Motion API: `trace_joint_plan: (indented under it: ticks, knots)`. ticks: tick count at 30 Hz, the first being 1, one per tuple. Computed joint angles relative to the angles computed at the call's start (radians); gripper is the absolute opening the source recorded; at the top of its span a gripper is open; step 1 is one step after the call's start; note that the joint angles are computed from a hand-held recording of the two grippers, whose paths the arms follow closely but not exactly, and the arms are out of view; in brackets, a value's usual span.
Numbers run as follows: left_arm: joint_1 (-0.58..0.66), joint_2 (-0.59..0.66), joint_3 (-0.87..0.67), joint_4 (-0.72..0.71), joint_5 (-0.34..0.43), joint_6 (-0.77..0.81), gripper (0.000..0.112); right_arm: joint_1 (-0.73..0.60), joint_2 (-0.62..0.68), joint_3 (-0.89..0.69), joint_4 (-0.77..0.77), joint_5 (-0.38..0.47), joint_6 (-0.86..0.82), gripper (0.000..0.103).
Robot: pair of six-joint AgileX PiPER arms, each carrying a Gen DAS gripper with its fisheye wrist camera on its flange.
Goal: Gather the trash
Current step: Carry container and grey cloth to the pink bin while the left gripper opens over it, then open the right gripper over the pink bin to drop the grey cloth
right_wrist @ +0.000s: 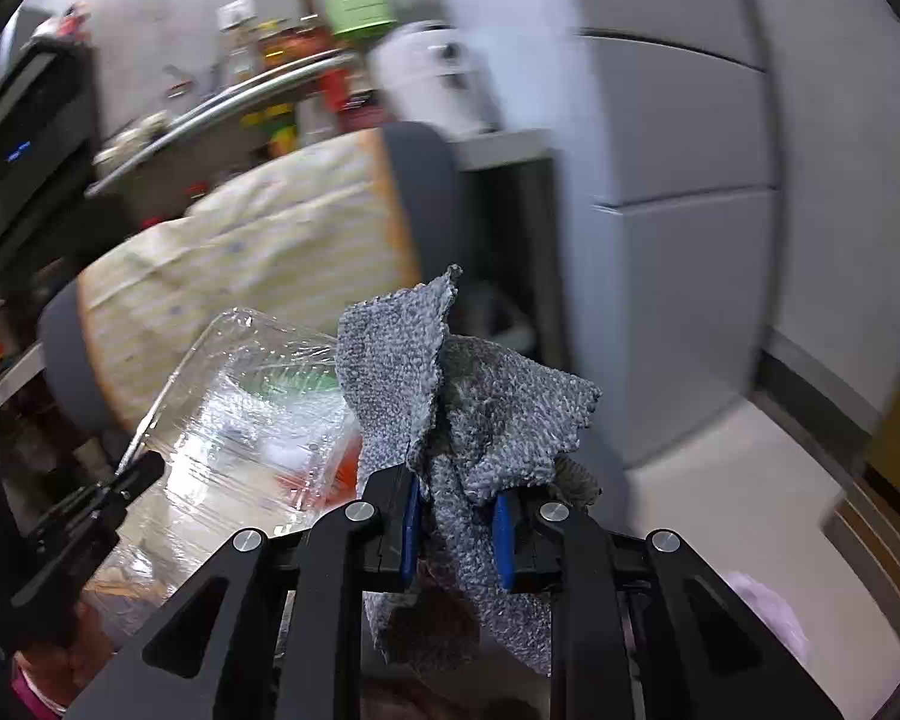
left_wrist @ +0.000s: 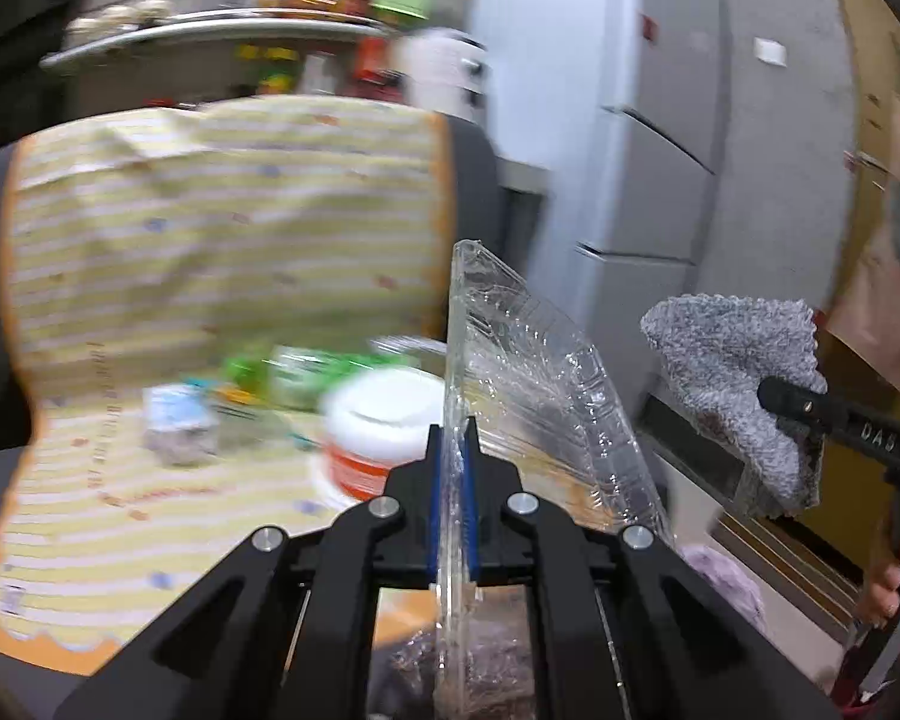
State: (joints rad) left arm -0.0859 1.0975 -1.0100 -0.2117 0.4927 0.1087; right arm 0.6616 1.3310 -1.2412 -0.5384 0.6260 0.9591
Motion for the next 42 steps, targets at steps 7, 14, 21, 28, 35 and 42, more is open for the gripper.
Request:
trace_joint_plan:
  ticks: [7, 14, 21, 28, 35, 42]
  knots:
    - [-0.317, 0.046, 0.021, 0.225, -0.004, -0.226, 0.004, -0.017, -0.280, 0.257, -0.138, 0.133, 0.201, 0.024]
    - [-0.549, 0.262, -0.071, 0.284, 0.093, -0.227, 0.004, -0.158, -0.424, 0.374, -0.068, 0.146, 0.154, 0.024]
    - [-0.627, 0.482, -0.215, 0.259, 0.160, -0.173, 0.004, -0.343, -0.445, 0.427, 0.096, 0.051, -0.012, 0.024]
    - [-0.658, 0.657, -0.398, 0.201, 0.208, -0.105, 0.030, -0.533, -0.433, 0.471, 0.313, -0.019, -0.241, 0.024]
    - [-0.618, 0.585, -0.348, 0.205, 0.148, -0.132, 0.056, -0.537, -0.378, 0.506, 0.312, -0.040, -0.232, 0.025]
    - [-0.546, 0.387, -0.213, 0.359, 0.093, -0.292, 0.056, -0.473, -0.308, 0.522, 0.224, -0.038, -0.123, 0.025]
